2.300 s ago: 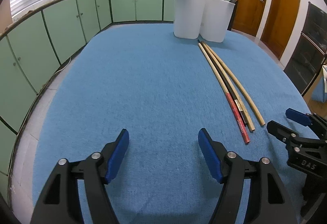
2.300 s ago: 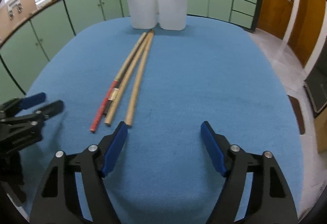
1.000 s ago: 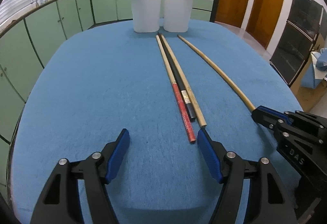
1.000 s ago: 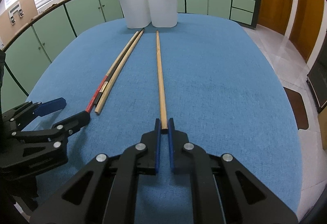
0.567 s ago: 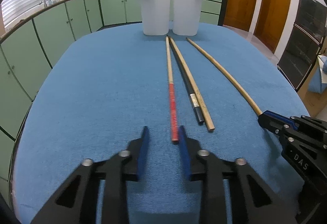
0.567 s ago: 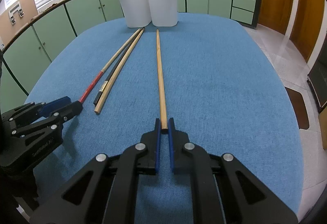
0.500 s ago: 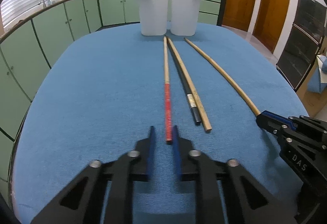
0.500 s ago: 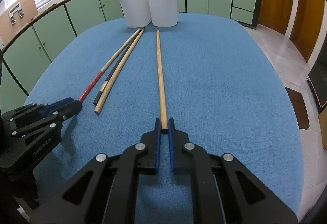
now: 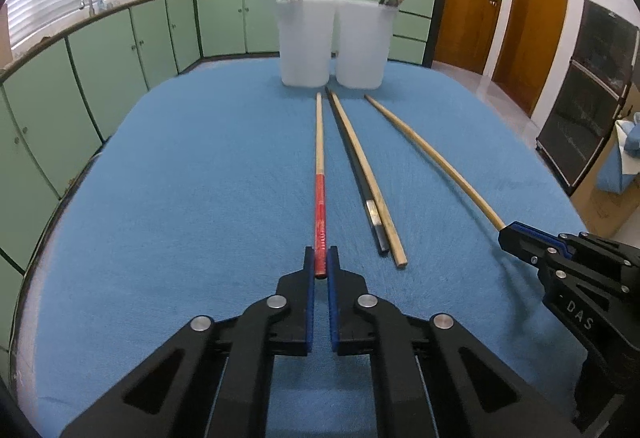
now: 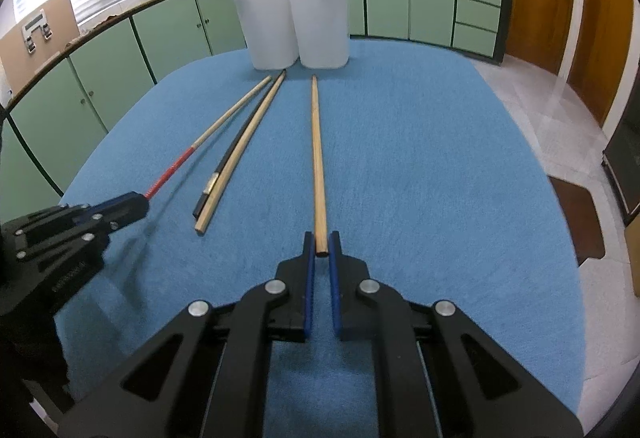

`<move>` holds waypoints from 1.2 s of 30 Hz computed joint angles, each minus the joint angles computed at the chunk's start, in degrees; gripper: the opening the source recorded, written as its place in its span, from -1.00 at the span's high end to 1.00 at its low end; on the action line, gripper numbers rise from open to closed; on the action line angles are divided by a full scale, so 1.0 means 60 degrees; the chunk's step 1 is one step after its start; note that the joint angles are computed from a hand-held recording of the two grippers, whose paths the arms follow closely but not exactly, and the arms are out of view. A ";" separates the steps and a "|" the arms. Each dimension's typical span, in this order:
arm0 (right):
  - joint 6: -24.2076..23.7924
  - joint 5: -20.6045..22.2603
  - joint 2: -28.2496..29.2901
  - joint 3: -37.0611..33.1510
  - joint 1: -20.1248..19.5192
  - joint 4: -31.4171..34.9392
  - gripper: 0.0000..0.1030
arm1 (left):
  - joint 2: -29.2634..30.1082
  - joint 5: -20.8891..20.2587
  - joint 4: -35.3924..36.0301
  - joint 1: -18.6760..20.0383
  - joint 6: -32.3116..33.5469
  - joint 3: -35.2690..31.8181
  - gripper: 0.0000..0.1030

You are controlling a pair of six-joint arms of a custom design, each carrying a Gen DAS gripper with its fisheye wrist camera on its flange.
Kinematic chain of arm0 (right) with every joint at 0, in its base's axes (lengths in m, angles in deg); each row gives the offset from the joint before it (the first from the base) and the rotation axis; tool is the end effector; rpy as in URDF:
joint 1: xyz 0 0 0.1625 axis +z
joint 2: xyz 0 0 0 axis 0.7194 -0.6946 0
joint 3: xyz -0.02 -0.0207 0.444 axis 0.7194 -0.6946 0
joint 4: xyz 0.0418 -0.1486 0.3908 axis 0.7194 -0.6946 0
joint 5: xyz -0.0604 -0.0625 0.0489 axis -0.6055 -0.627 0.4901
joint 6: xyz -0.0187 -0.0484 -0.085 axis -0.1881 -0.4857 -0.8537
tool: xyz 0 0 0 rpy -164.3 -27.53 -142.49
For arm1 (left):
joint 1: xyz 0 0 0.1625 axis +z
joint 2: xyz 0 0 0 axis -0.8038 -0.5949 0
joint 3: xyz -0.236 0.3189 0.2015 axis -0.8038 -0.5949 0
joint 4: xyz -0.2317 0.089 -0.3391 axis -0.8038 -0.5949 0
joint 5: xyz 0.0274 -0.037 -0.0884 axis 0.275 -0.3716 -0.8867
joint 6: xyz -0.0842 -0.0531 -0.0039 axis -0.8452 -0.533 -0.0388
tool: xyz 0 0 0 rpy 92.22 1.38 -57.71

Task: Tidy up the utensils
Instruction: 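Carry both chopsticks to the white holder and open both tools to drop them in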

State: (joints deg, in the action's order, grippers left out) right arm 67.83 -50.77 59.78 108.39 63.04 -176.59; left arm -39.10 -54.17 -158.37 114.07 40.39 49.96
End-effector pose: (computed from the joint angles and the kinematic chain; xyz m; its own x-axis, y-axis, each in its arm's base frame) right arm 0.2390 -0.4763 -0.0374 -0.7677 -0.0784 0.6361 -0.4647 0.7516 -0.4682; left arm -0.0468 -0.4864 0.1810 -0.7189 0.2387 -0.6529 0.5813 0.7214 -0.3764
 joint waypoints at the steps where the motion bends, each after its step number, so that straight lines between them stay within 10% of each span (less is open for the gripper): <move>1: -0.0053 -0.0024 -0.0031 0.0008 0.0042 -0.0054 0.89 | -0.0090 0.0012 -0.0034 -0.0046 0.0025 0.0028 0.89; 20: -0.0852 0.0477 -0.1442 -0.0406 0.0834 0.0291 0.89 | -0.1226 -0.0366 -0.0544 -0.0841 0.1310 -0.0595 0.89; 36: -0.1237 0.1257 -0.2246 -0.2072 0.1031 0.2932 0.89 | -0.0857 -0.1241 0.0287 -0.0794 0.1982 -0.2257 0.89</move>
